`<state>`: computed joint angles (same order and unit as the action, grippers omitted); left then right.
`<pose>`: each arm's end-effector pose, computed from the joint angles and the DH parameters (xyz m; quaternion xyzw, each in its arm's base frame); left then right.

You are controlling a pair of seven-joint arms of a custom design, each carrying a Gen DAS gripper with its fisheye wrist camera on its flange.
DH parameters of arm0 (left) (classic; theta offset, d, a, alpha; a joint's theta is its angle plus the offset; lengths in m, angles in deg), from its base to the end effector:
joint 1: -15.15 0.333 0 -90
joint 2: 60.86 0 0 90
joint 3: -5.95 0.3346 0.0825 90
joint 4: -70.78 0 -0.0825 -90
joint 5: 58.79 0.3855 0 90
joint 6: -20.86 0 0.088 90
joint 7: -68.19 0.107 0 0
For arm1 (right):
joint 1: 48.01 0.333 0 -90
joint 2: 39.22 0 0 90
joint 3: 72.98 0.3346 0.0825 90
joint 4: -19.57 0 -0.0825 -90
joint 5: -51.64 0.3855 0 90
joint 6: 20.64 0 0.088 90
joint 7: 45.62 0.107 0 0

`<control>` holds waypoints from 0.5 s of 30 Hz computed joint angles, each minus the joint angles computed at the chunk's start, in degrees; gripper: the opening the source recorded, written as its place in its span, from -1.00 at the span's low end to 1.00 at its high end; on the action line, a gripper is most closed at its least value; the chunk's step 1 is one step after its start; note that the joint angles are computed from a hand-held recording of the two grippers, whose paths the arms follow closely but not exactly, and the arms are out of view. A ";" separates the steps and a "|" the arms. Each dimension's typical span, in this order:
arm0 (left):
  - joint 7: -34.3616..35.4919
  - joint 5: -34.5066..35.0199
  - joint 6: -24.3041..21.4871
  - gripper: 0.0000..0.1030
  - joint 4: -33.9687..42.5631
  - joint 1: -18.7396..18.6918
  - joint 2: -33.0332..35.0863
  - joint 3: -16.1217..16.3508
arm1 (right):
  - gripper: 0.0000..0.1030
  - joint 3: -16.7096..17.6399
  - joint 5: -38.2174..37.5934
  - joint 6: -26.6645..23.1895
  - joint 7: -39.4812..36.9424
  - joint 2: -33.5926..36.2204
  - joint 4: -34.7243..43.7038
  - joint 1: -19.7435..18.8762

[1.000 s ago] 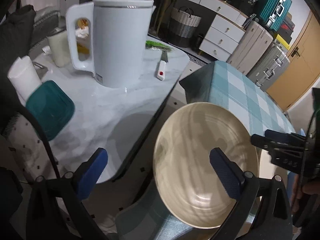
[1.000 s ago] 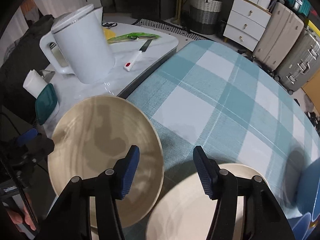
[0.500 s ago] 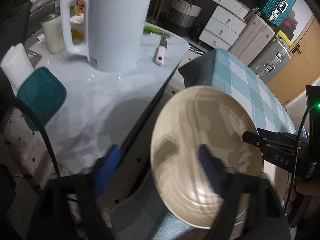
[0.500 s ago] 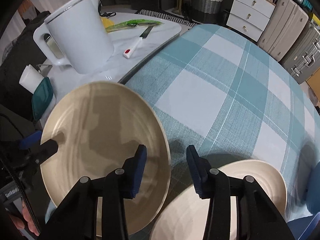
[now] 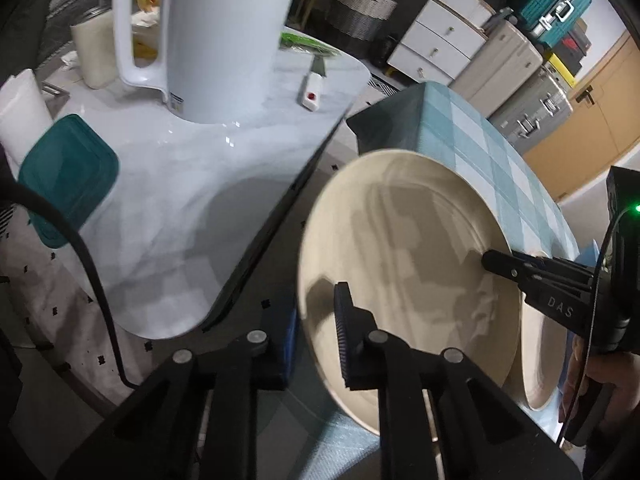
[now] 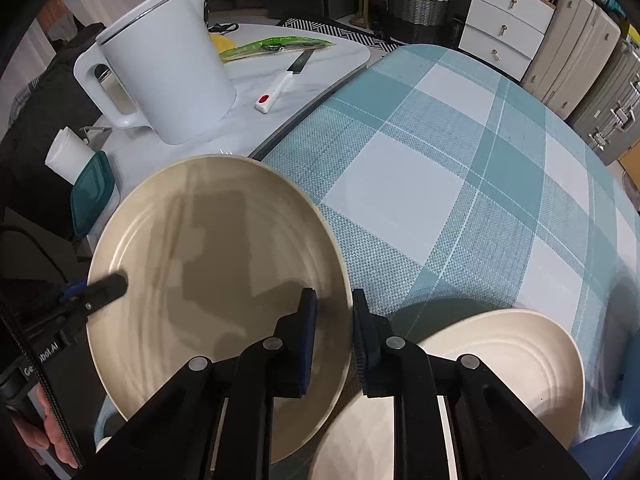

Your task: Organize plates and bowls

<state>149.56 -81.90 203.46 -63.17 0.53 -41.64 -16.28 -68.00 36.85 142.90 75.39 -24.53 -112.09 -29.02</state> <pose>0.4713 -0.3034 0.2707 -0.6707 0.6917 -0.2679 0.0008 0.5074 0.2402 0.2842 -0.7350 0.6599 -0.0870 0.1297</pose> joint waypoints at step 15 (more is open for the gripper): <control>-1.23 0.74 -0.24 -0.77 -0.36 -3.23 -0.75 3.61 | -0.76 0.04 -1.02 0.61 0.89 -0.35 -0.29 -0.10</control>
